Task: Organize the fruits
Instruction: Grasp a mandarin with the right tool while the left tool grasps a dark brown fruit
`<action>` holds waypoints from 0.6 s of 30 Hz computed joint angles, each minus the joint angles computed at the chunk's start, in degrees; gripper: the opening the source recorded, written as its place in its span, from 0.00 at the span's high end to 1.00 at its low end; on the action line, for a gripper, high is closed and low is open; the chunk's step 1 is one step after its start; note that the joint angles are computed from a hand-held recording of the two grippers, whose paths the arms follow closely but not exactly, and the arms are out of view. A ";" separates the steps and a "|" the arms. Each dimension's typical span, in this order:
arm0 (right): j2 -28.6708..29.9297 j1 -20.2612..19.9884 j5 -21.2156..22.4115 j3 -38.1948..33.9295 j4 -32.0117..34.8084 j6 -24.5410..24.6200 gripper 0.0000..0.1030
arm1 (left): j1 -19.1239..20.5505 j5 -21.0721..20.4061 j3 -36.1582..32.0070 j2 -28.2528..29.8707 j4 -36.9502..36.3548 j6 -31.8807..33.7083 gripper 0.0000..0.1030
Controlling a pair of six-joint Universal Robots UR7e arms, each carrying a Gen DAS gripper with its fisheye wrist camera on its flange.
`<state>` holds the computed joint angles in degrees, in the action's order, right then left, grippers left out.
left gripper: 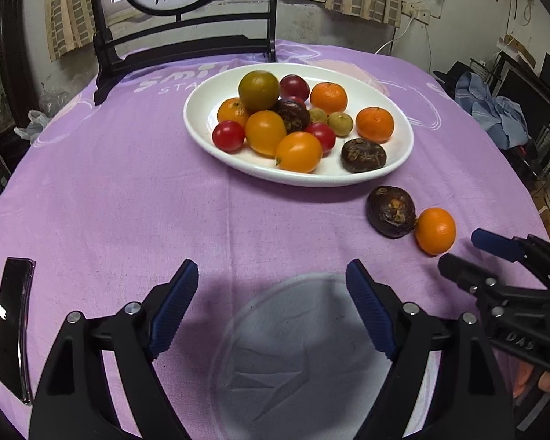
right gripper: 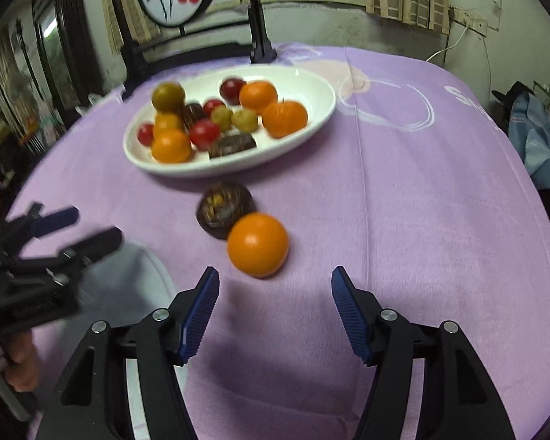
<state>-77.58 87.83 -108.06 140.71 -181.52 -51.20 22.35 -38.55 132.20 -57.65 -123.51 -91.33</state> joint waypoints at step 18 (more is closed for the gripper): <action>7.41 2.78 -3.63 -1.13 -7.06 0.24 0.62 | 0.93 -0.21 2.07 -0.36 -5.09 3.01 0.21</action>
